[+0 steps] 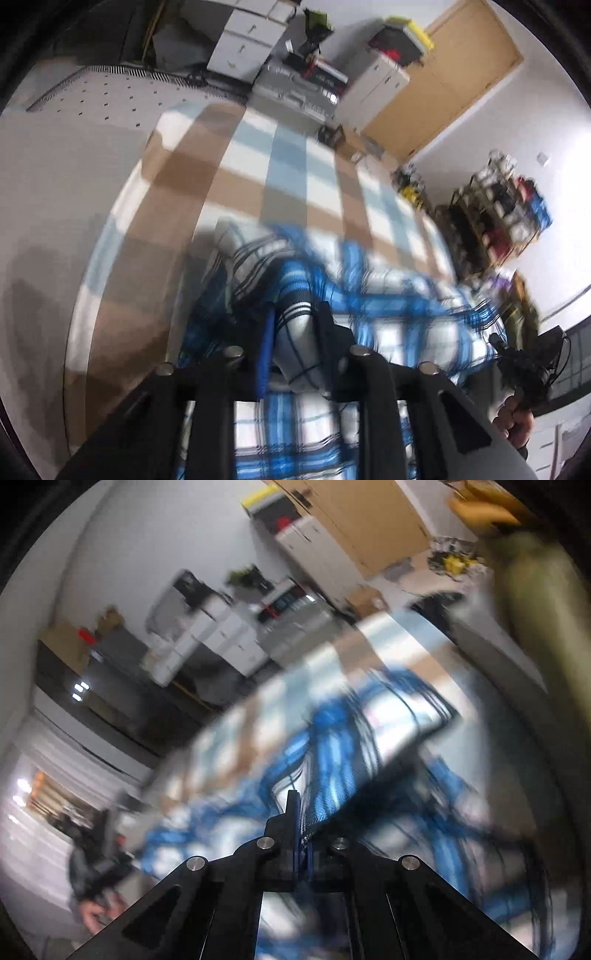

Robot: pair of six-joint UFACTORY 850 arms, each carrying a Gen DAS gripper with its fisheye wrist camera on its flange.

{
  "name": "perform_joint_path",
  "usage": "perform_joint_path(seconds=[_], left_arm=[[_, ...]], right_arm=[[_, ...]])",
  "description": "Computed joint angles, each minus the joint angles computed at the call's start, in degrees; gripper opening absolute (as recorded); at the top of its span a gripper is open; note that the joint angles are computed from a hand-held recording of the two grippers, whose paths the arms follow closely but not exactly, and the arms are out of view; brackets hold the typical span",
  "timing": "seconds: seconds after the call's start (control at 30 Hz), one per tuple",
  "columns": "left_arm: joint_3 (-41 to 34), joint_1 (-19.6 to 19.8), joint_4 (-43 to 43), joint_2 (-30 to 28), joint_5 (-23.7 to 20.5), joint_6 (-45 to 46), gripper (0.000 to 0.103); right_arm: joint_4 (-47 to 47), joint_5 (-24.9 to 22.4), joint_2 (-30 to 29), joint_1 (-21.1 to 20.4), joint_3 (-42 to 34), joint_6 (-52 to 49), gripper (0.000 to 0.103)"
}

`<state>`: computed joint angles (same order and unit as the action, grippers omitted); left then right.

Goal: Fold large clothes

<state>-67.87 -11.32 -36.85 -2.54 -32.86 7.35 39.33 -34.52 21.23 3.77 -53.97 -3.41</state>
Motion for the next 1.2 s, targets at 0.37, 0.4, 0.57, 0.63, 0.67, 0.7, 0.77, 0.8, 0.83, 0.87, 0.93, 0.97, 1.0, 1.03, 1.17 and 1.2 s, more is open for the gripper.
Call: perform_joint_path(seconds=[0.37, 0.4, 0.57, 0.63, 0.67, 0.7, 0.77, 0.8, 0.83, 0.87, 0.93, 0.97, 1.0, 1.03, 1.17, 1.2], left_arm=[[5.04, 1.08, 15.93, 4.24, -4.22, -12.05, 0.022], [4.50, 0.98, 17.49, 4.55, -4.93, -13.57, 0.022], [3.96, -1.09, 26.77, 10.88, -3.39, -17.60, 0.024], [1.71, -3.35, 28.85, 10.59, -2.39, -16.98, 0.039], [0.46, -4.47, 29.52, 9.76, -1.25, -16.17, 0.057], [-1.11, -5.06, 28.86, 8.21, -0.91, -14.45, 0.062], [-5.42, -5.83, 27.55, 2.82, -2.34, -11.89, 0.065], [-6.88, -5.84, 26.55, 0.64, -3.44, -10.96, 0.065], [-8.52, -6.15, 26.08, -1.99, -4.80, -9.97, 0.065], [-9.95, -6.72, 27.37, -4.41, -6.22, -9.98, 0.064], [-10.58, -7.43, 28.36, -6.78, -8.47, -9.82, 0.060], [-10.17, -7.37, 28.31, -7.51, -9.36, -10.07, 0.058], [-10.03, -7.20, 27.21, -8.00, -10.08, -9.83, 0.058], [-9.13, -6.74, 24.77, -7.82, -9.76, -8.76, 0.058], [-9.22, -9.15, 32.43, -7.90, -8.52, -13.12, 0.062], [-9.75, -9.57, 34.15, -8.20, -9.21, -14.10, 0.063]], right_arm=[[-33.72, -10.18, -2.28, 7.84, -3.08, 17.32, 0.040], [-36.23, -11.79, -1.77, 9.06, -3.51, 18.01, 0.040], [-40.44, -11.70, 1.95, 14.73, -6.30, 18.96, 0.040], [-41.62, -9.86, 0.28, 16.11, -9.75, 18.68, 0.045], [-42.00, -9.16, -1.17, 16.35, -11.63, 18.17, 0.051], [-42.78, -8.67, -3.77, 16.32, -14.45, 17.39, 0.055], [-44.32, -8.51, -10.40, 16.15, -19.61, 15.90, 0.056], [-46.67, -9.25, -13.11, 16.67, -21.72, 16.75, 0.056], [-50.56, -10.87, -17.02, 16.64, -24.77, 17.31, 0.056], [-54.22, -12.25, -19.38, 16.80, -26.11, 18.33, 0.055], [-59.31, -15.12, -22.72, 16.02, -26.40, 19.84, 0.054], [-58.26, -16.22, -22.32, 14.66, -24.41, 18.28, 0.054], [-54.80, -18.94, -23.38, 12.86, -23.64, 15.48, 0.052], [-52.27, -19.72, -23.01, 11.47, -22.05, 14.19, 0.051], [-45.27, -15.19, -19.23, 8.74, -17.14, 10.16, 0.053], [-45.56, -14.53, -18.85, 8.92, -16.65, 10.24, 0.055]])
